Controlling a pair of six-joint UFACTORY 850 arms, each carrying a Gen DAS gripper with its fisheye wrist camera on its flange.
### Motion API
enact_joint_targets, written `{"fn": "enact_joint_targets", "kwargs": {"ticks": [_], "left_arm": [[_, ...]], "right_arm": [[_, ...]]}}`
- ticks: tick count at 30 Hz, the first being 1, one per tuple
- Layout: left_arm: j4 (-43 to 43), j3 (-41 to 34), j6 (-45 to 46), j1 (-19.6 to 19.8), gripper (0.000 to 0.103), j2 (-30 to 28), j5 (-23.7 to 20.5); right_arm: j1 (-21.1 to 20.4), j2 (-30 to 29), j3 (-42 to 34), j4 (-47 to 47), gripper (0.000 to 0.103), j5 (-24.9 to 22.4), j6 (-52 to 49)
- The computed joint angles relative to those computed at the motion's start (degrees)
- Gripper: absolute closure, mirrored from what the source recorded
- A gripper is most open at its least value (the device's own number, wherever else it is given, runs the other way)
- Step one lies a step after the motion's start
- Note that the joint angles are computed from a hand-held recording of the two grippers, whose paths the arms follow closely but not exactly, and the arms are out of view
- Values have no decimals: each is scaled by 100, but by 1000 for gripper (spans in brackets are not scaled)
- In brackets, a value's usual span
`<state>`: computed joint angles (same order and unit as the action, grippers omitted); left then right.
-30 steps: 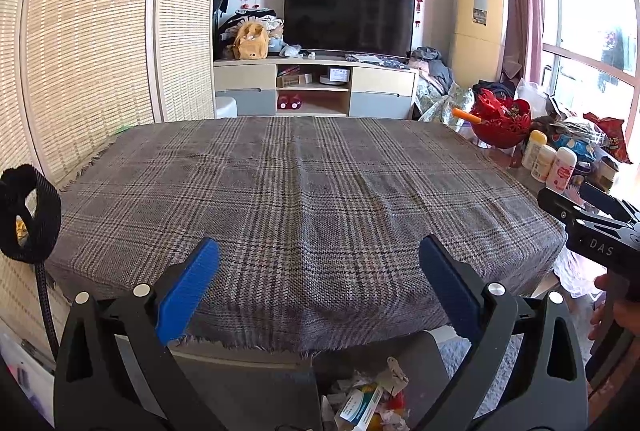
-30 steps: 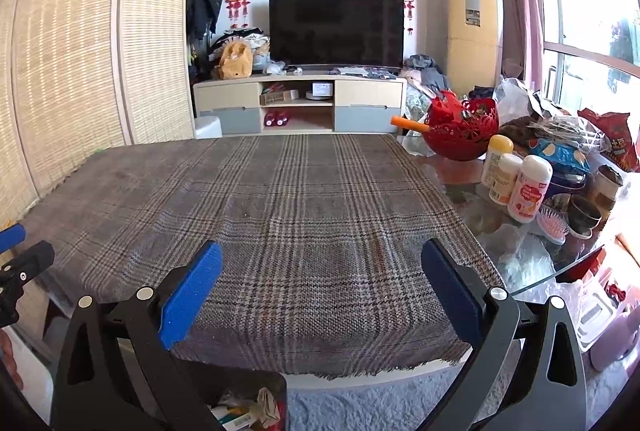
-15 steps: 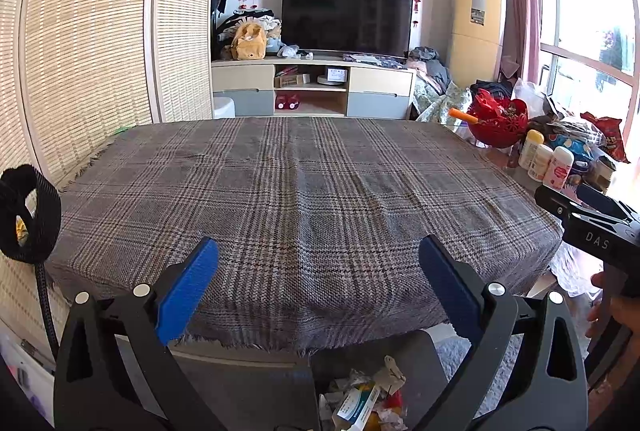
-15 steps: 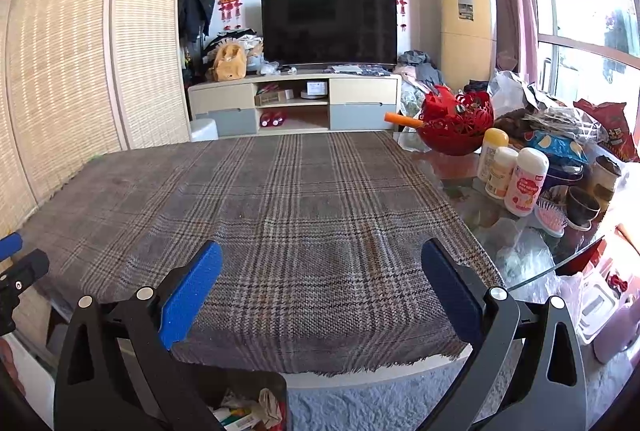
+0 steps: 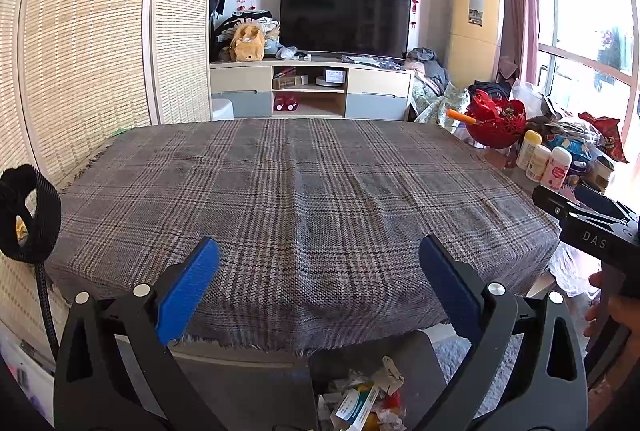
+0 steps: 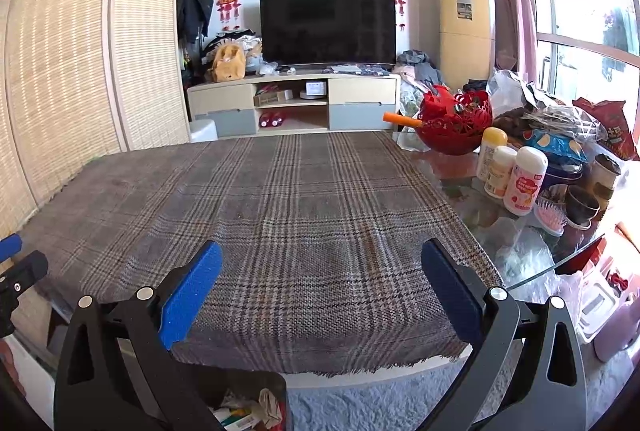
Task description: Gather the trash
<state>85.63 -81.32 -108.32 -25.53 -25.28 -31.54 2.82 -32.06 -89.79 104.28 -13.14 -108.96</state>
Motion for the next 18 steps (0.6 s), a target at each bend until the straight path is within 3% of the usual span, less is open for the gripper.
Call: {"fn": "enact_joint_targets", "kwargs": {"ticks": [18], "left_arm": [[0,78,-13,-8,8,98,-172]], "right_arm": [[-40,-14,-11,-266,3,-104,294]]}}
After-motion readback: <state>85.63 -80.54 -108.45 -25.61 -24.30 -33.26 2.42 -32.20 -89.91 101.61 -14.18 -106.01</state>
